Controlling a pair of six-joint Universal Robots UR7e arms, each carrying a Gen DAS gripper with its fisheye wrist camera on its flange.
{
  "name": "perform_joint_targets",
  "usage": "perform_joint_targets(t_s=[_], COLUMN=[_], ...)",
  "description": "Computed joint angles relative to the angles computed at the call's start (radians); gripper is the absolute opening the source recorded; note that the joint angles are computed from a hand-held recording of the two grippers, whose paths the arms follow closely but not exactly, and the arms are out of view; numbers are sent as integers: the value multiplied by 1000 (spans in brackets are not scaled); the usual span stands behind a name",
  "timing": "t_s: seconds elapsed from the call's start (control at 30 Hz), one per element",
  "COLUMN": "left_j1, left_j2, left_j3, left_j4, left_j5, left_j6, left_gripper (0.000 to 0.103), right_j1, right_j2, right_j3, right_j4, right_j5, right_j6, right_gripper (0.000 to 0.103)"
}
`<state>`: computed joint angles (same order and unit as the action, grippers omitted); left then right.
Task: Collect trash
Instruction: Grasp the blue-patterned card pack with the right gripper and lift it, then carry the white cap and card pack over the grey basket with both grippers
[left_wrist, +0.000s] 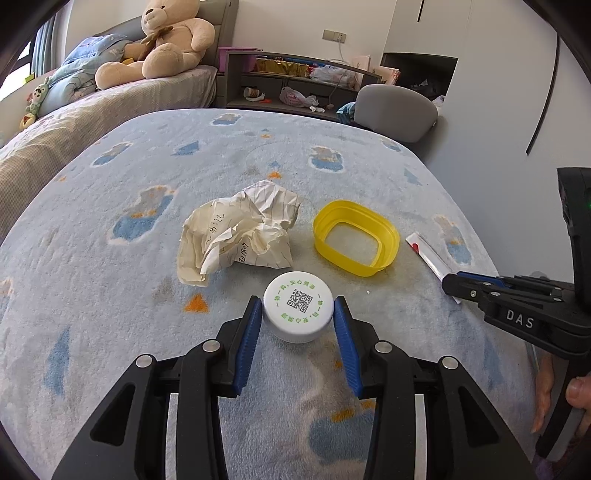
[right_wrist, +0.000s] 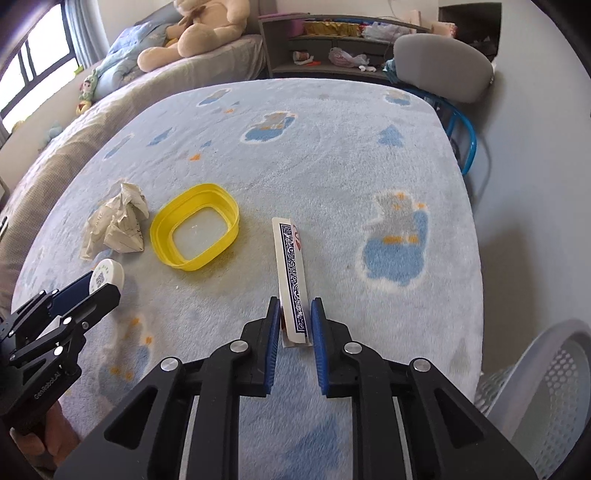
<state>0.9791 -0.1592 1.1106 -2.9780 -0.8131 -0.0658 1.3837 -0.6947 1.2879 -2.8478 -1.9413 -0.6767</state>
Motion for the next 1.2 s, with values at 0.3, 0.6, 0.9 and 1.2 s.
perform_joint_targets(t_s=[0.3, 0.6, 0.9, 1.2], left_j1=[-29, -103, -183, -247], left_j2=[-49, -76, 3, 107], left_j3=[94, 165, 55, -102], left_j4=[39, 18, 64, 148], left_j5=[6, 12, -60, -137], left_j6=[-61, -47, 21, 74], left_gripper=[39, 39, 39, 39], right_j1=[-20, -62, -149, -258], right_j2=[-135, -284, -442, -543], right_j3=[255, 443, 568, 636], right_j4=[-160, -286, -431, -508], right_j5=[58, 135, 170, 193], right_j6=[79, 109, 128, 186], right_gripper=[17, 17, 17, 17])
